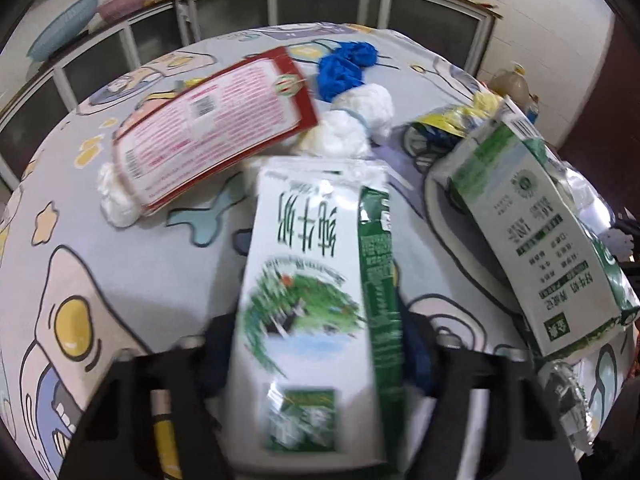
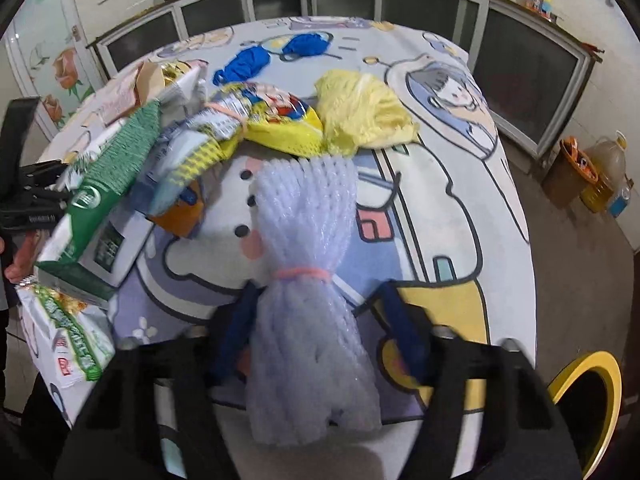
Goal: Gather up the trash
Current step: 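Grasp the green-white milk carton with the left tool while the right tool grasps the lilac mesh bag, then carry both held items to the yellow bin and open both tools over it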
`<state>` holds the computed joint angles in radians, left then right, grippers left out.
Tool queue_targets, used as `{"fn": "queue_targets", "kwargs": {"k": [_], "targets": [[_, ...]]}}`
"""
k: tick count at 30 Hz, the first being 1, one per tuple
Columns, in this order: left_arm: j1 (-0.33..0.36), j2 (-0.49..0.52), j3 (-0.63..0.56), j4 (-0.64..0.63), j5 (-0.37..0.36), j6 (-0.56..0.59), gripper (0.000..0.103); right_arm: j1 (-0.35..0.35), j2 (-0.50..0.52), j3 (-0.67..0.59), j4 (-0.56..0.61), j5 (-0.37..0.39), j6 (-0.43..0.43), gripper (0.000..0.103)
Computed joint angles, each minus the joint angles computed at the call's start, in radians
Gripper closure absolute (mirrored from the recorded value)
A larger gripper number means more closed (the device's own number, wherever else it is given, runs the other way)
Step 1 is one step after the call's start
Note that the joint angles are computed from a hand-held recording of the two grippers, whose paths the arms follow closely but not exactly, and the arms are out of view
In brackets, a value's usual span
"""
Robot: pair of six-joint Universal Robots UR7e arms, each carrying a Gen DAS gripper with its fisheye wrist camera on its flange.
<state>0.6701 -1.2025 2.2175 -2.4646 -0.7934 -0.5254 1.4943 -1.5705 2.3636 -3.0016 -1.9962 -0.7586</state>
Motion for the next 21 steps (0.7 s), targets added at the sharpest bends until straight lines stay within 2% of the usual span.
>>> {"fn": "queue_targets", "kwargs": {"k": [2,5,9,15,19,21], "targets": [[0.001,-0.011,0.012,-0.028,-0.005,0.003,0.045,-0.007,-0.018,0.002,0.022,0.017,0.026,0.074],[-0.022,-0.019,0.028,-0.022,0.021,-0.017,0.045,-0.011,-0.043,0.01,0.031,0.034,0.041,0.078],[-0.07,-0.074,0.064,-0.017,0.015,-0.027,0.045,-0.013,-0.118,0.029,0.068,0.084,0.044,0.079],[-0.172,-0.195,0.107,0.044,0.035,-0.069,0.045,-0.043,-0.303,0.049,0.196,0.208,0.061,0.079],[-0.23,-0.239,0.118,0.069,0.031,-0.092,0.045,-0.071,-0.408,0.062,0.258,0.255,0.066,0.079],[-0.259,-0.233,0.116,0.063,0.026,-0.094,0.045,-0.088,-0.445,0.076,0.243,0.248,0.058,0.079]]}}
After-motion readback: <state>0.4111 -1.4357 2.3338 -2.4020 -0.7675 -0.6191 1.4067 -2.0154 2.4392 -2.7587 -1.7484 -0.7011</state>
